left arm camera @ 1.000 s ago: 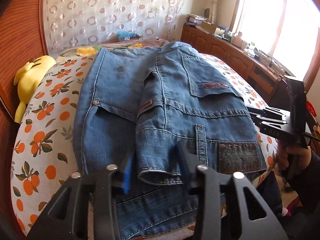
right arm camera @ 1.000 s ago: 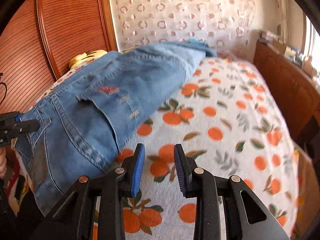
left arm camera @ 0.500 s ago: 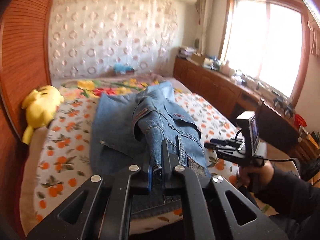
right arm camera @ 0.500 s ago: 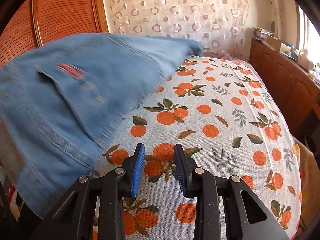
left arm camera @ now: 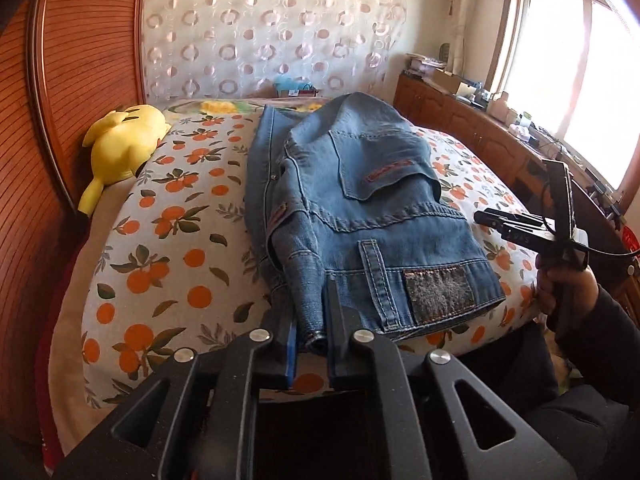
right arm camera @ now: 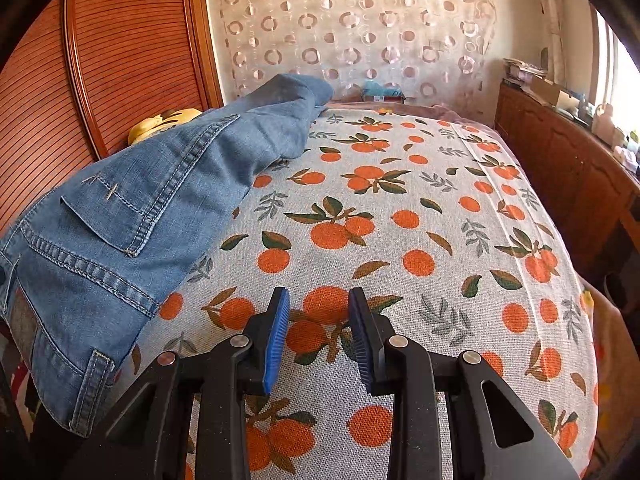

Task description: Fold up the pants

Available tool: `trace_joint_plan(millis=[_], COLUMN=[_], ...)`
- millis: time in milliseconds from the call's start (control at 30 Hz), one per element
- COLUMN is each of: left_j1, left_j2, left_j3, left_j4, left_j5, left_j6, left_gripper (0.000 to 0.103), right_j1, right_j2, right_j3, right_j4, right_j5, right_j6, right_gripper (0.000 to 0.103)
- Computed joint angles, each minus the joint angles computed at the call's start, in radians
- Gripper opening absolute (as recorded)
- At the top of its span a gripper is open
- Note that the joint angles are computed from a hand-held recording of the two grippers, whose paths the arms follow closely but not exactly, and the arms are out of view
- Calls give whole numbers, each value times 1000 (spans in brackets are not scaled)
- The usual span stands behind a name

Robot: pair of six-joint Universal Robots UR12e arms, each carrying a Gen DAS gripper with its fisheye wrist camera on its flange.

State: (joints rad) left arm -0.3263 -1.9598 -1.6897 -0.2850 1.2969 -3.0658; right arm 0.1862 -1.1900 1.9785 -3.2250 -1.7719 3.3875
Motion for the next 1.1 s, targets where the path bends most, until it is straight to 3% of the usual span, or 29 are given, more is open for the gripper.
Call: trace_joint_plan(millis=[233,433,700,800,1100], left_j1=[9,15,16,11,2], left_j2=[11,11,-18,-42,-156], left_j3=[-6,-6,45,81,268], left_j4=[14,66,65,62,-25], left_j5=[-4,14,8,16,17], left_j6=[14,5,24,53,93], left_gripper=[26,51,52,52,52], right_j1=[0,-1,-5,-15,-34], right_j2=[1,0,-12,-26,2], right_j3=[-1,-1,-6,-13,-151], right_j4=[1,1,38,27,59], right_j5=[-1,0,12,50,113], right_j6=[-6,-12,-34,-50,-166], right_gripper=[31,31,32,31,42])
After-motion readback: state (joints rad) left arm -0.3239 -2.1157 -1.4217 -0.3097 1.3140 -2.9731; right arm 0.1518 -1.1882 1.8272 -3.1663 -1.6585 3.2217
